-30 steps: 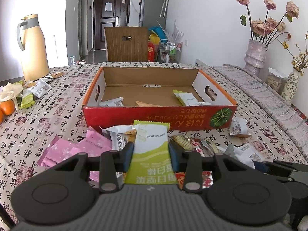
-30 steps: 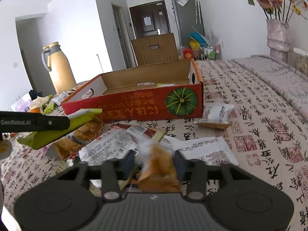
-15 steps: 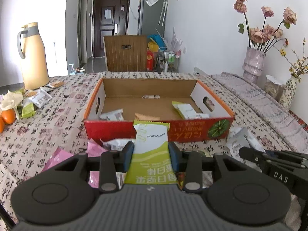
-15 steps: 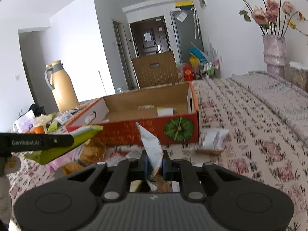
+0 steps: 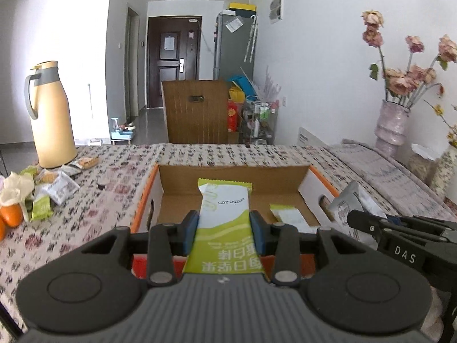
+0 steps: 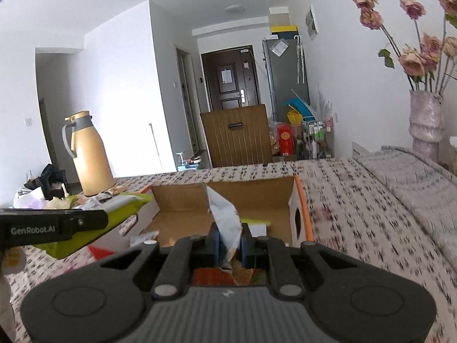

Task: Organize snacks
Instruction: 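Lower both packets into the box and open both grippers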

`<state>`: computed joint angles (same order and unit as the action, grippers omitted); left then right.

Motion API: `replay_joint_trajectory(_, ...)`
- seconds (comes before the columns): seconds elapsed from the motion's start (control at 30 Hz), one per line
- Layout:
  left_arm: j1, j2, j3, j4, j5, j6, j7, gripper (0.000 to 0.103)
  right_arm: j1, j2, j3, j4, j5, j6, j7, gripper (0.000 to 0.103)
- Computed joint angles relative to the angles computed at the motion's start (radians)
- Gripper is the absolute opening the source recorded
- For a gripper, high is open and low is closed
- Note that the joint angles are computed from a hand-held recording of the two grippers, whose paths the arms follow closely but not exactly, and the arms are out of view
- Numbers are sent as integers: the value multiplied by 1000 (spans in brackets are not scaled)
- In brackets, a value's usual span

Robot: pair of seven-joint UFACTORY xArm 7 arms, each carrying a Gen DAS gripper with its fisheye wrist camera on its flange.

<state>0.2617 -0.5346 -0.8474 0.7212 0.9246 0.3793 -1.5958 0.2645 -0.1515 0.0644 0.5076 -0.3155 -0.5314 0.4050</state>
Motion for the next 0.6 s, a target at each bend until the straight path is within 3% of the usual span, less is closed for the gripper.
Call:
replay_joint_trajectory(0.27,111,231,-49,139,228,94,-129,40,-14,193,41,216,52,83,-51,13)
replay_joint_trajectory(0.43,103,343,-25,165,325,118,-194,40,1,276,57,269,167,91,-152,13)
replay_joint_trajectory(0.6,52,404,37,166,340,110,-185,40,-32,302,82,277,132,98,-133,13)
